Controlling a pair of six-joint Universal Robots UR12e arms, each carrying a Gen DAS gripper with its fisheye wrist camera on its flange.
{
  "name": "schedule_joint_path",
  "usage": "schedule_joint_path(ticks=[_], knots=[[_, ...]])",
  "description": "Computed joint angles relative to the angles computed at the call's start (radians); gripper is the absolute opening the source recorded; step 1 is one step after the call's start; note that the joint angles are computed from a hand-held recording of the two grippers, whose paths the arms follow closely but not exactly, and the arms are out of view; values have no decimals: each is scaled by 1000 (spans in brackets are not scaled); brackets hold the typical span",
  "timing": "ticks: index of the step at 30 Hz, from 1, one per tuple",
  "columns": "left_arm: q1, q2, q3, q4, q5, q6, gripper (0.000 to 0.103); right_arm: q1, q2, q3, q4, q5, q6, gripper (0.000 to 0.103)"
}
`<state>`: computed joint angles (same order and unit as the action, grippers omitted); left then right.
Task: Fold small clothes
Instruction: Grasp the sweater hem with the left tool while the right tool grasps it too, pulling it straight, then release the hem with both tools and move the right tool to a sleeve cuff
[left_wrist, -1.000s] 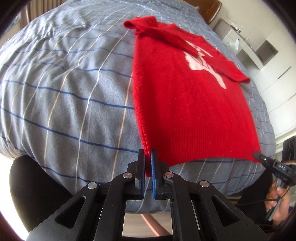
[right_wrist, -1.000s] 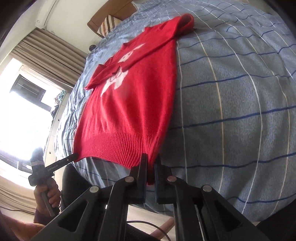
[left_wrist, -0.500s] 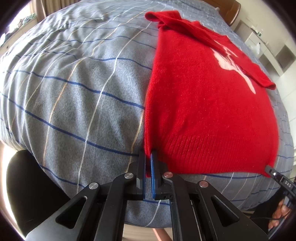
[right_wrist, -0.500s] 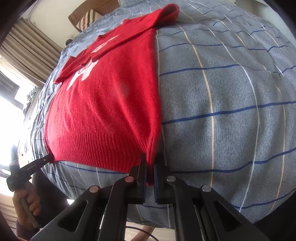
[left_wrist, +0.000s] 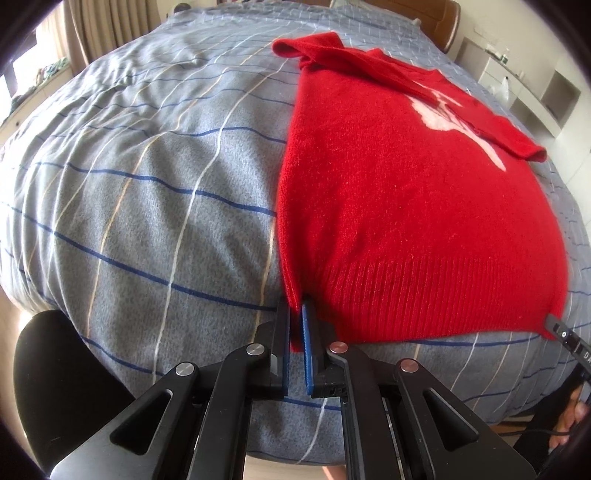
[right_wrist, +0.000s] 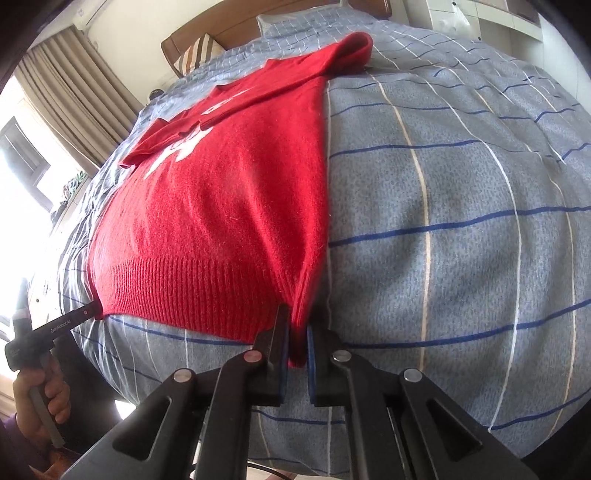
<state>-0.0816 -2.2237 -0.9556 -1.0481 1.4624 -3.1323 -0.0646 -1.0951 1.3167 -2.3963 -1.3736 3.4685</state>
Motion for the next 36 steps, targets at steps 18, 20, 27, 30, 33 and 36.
schedule_joint_path(ticks=[18, 20, 27, 30, 33, 36], knots=[[7, 86, -109, 199, 112, -110, 98, 7, -73, 59, 83, -146, 41, 62], [5, 88, -120, 254, 120, -127, 98, 6, -76, 62, 78, -157, 56, 62], [3, 97, -138, 366, 80, -97, 98, 13, -85, 72, 46, -203, 48, 63], [8, 84, -90, 251, 35, -63, 98, 15, -87, 70, 32, -217, 42, 63], [7, 79, -83, 237, 48, -68, 101, 7, -87, 46, 38, -226, 6, 63], [16, 86, -99, 263, 25, -87, 101, 2, -63, -41, 57, -285, -69, 63]])
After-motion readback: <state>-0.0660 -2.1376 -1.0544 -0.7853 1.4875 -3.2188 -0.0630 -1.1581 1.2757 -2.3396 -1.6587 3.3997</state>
